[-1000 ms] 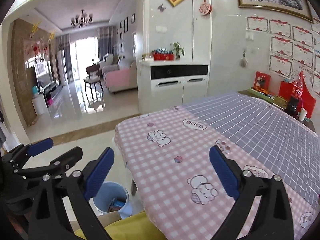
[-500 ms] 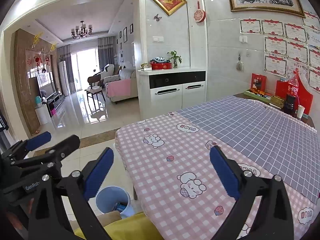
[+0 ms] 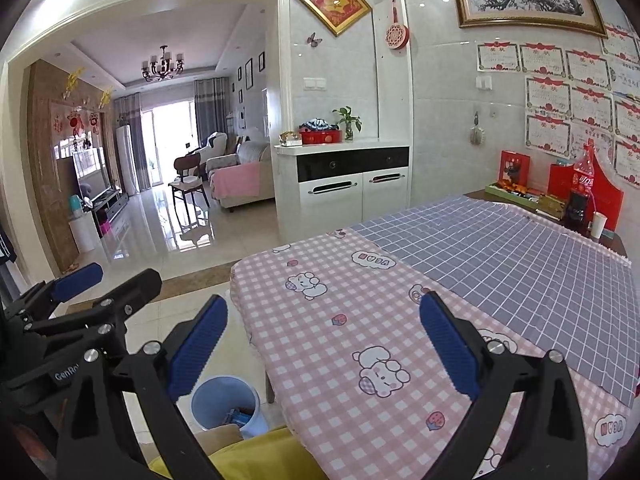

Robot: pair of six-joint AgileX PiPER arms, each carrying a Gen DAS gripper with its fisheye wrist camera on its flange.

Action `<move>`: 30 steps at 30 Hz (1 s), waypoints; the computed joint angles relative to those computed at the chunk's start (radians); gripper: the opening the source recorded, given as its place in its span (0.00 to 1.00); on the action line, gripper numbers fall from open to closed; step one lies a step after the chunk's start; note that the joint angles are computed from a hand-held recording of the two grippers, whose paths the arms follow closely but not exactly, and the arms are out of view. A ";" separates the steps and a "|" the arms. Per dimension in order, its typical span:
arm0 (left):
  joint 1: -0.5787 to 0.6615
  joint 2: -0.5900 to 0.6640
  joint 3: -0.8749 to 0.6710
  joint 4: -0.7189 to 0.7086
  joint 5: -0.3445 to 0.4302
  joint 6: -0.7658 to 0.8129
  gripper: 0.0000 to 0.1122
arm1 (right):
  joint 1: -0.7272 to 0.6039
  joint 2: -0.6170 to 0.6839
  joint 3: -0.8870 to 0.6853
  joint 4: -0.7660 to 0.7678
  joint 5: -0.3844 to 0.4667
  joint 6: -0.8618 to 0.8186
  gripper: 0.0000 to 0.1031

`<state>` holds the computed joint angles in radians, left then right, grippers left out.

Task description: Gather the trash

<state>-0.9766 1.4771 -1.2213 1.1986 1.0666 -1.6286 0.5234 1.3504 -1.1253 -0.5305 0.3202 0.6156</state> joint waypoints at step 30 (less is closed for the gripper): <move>0.004 -0.014 0.020 0.006 -0.008 -0.008 0.80 | 0.016 0.013 -0.003 -0.057 0.019 0.077 0.93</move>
<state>-0.9725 1.4636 -1.2018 1.2044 1.0591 -1.6363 0.5398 1.3629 -1.1285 -0.5871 0.3391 0.6925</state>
